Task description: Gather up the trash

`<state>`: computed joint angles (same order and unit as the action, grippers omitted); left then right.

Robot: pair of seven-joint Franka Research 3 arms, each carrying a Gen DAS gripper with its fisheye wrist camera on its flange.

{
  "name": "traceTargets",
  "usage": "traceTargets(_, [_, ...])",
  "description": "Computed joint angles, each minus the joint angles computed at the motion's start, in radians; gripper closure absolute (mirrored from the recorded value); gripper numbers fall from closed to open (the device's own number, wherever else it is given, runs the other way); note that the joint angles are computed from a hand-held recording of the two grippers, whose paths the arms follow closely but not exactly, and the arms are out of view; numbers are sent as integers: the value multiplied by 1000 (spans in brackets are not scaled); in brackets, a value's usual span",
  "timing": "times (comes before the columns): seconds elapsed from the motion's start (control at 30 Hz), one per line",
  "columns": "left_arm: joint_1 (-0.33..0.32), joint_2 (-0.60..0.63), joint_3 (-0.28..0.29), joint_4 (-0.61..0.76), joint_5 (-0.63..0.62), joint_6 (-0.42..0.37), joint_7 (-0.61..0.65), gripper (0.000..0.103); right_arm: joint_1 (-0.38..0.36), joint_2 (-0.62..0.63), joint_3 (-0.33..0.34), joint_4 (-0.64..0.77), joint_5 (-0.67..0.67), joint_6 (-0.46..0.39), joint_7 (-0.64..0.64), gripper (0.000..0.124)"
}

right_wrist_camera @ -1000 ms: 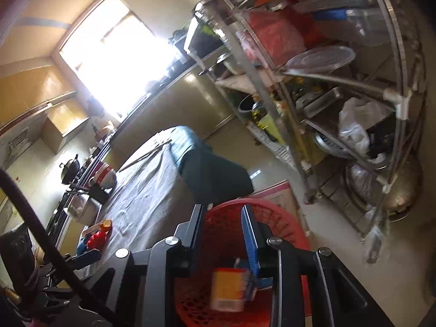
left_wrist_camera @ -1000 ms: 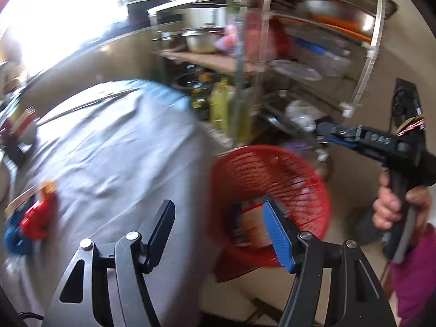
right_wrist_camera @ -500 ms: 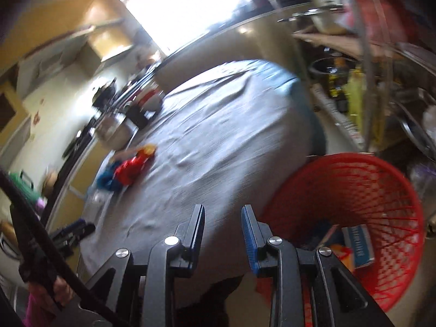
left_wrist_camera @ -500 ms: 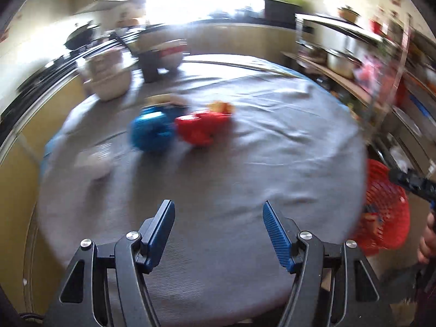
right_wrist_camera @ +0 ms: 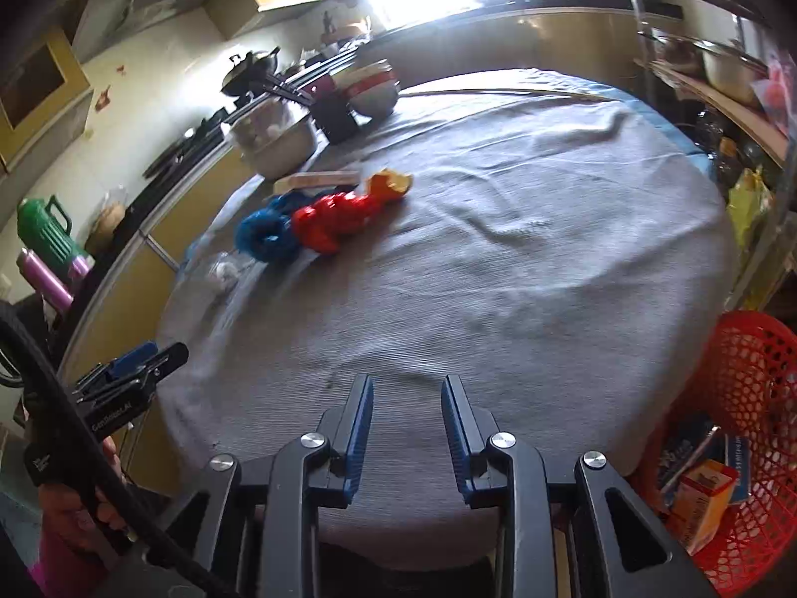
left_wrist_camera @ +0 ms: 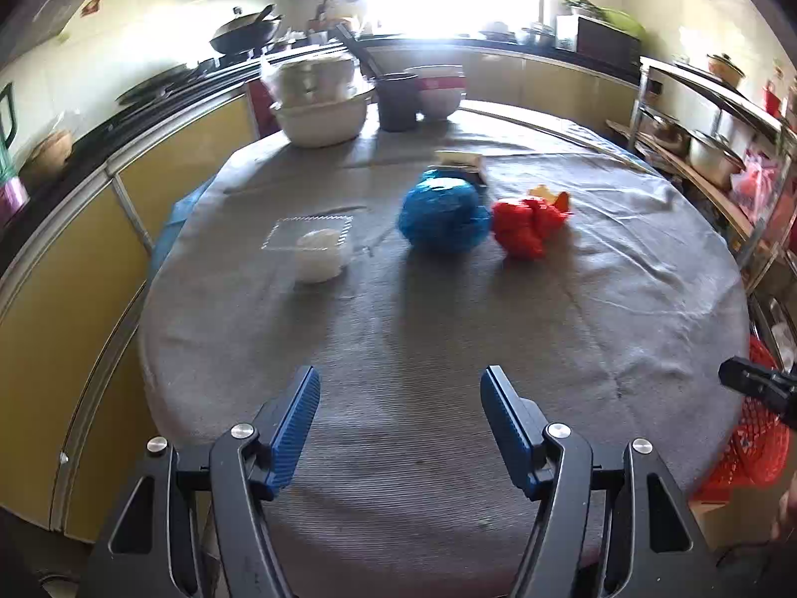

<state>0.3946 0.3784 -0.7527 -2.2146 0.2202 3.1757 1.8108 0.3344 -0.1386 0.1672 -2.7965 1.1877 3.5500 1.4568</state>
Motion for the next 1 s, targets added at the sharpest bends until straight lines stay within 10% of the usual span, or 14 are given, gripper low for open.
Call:
traceTargets(0.8, [-276, 8, 309, 64, 24, -15, -90, 35, 85, 237, -97, 292, 116, -93, -214, 92])
traceTargets(1.0, [-305, -2, 305, 72, 32, -33, -64, 35, 60, 222, -103, 268, 60, -84, -148, 92])
